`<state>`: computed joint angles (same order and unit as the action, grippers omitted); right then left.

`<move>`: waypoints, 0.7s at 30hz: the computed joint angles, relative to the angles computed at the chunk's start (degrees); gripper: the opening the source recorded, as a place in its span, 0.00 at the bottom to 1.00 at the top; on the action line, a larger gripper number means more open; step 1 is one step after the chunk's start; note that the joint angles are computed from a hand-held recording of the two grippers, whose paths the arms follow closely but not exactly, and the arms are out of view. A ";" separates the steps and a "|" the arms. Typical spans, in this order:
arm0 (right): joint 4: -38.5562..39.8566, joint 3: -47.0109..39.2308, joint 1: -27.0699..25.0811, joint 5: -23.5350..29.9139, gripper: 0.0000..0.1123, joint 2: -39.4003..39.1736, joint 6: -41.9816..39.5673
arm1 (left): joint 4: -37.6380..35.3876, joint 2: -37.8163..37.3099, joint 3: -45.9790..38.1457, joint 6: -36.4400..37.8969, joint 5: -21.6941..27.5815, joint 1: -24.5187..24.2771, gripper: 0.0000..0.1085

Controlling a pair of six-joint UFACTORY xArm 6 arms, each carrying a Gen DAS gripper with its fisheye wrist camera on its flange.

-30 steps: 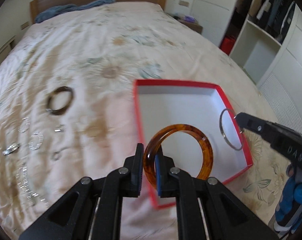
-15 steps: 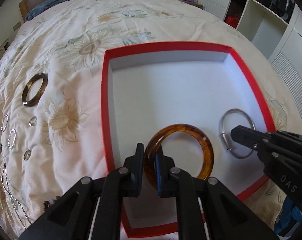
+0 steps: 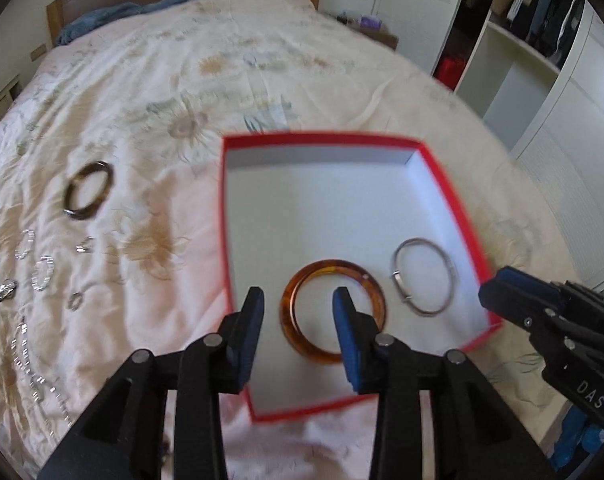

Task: Organize jewelry
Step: 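Open both tools to drop the bangles into the red box, then withdraw both tools and move toward the chain and beaded bracelet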

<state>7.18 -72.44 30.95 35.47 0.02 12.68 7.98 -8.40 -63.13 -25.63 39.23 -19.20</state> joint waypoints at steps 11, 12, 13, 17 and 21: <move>-7.82 3.13 9.75 -0.76 0.37 -10.10 10.24 | 6.20 -25.90 12.65 -3.66 10.97 2.18 0.31; -9.01 3.08 11.47 -0.83 0.39 -10.53 11.75 | 7.02 -28.96 14.10 -4.05 12.49 2.71 0.31; -10.03 3.15 12.80 -0.87 0.40 -10.88 12.93 | 7.86 -32.01 15.65 -4.50 13.86 3.14 0.31; -16.61 2.61 19.17 -0.17 0.43 -11.20 19.68 | 9.87 -43.69 20.22 -4.40 19.94 6.17 0.31; -25.01 1.35 25.10 2.49 0.46 -10.88 27.07 | 10.62 -53.34 23.86 -3.08 24.78 9.18 0.31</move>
